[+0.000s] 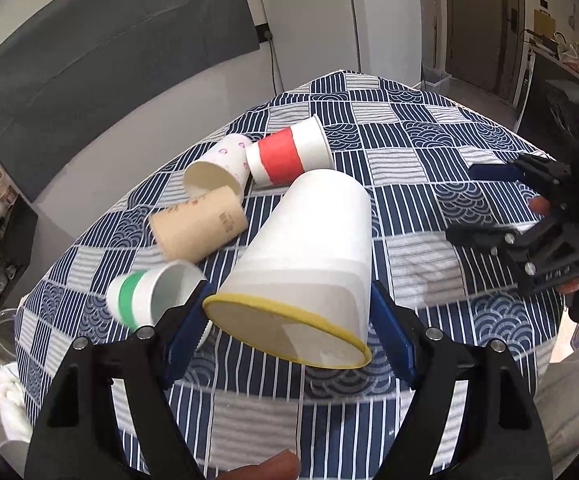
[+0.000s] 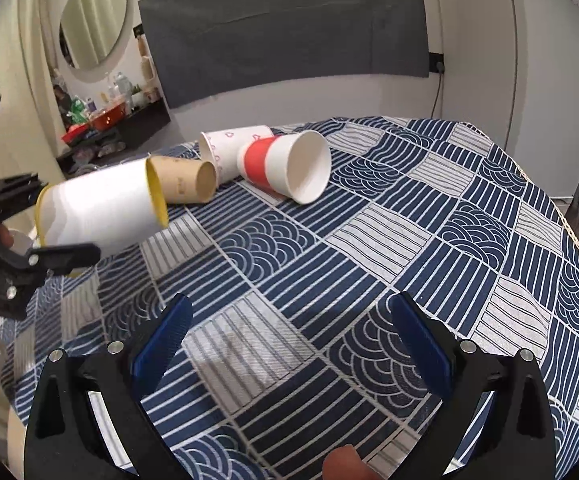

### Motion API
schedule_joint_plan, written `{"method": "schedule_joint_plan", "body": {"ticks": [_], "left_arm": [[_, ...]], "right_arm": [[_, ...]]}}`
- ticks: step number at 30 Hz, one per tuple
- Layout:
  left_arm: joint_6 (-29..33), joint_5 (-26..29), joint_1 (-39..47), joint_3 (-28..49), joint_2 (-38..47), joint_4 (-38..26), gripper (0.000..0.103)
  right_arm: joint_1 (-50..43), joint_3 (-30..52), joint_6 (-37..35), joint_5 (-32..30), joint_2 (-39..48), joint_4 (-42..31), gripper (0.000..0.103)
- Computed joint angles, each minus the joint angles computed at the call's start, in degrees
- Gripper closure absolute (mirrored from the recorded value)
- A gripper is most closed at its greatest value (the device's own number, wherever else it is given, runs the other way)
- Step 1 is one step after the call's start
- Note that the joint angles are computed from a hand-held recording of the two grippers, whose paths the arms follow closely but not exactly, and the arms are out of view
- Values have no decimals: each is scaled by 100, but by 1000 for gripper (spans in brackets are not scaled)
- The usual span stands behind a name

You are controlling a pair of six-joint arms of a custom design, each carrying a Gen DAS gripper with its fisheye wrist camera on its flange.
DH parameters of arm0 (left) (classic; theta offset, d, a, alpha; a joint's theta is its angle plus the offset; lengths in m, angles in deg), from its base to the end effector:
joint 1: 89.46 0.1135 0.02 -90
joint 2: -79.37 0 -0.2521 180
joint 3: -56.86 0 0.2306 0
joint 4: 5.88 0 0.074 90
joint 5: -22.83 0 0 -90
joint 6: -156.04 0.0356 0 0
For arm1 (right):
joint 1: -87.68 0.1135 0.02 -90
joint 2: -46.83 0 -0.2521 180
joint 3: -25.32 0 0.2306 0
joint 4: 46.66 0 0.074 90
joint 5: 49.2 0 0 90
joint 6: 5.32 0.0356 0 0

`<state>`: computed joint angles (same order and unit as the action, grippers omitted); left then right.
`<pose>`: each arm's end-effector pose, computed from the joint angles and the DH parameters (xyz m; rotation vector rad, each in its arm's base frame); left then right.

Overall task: Flip cup upside down
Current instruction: 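Close the left gripper on the yellow-rimmed cup's body and lift it, then carry the yellow-rimmed cup with the left gripper, rotating it rim-down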

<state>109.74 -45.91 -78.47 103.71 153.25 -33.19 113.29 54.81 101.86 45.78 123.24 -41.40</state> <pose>0.2164 0.0289 0.1638 0.8236 2.2865 -0.0460 0.1817 0.0837 0.1173 -0.1249 2.3079 0.2848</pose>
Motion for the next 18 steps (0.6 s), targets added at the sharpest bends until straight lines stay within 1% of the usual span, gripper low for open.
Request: {"method": "schedule_joint_plan", "body": {"ticks": [4,7,10,14,16,18], "left_arm": [[589,345,726,-307,-648,-530,26],[1214,685,1460,-416,-996,-1052,26],[1917,1101,2356,-569,-1238,-1465,26],[2808,1391,3310,-689,-1140,-1806,26],[3394,1540,3798,-712,-908,-1954,26],[3759,1571,4060,-735,-660,-1978,26]], "right_arm": [[433,-10,256,166,-347,-254,8],[962,60,486,475,-534,-526,8],[1508,179,753,804,-469,-700,8],[2045,240,1025,781,-334,-698,8],[2238,244,1095,711,-223,-599,8],[2424,232,1104,675,-57,-434,8]]}}
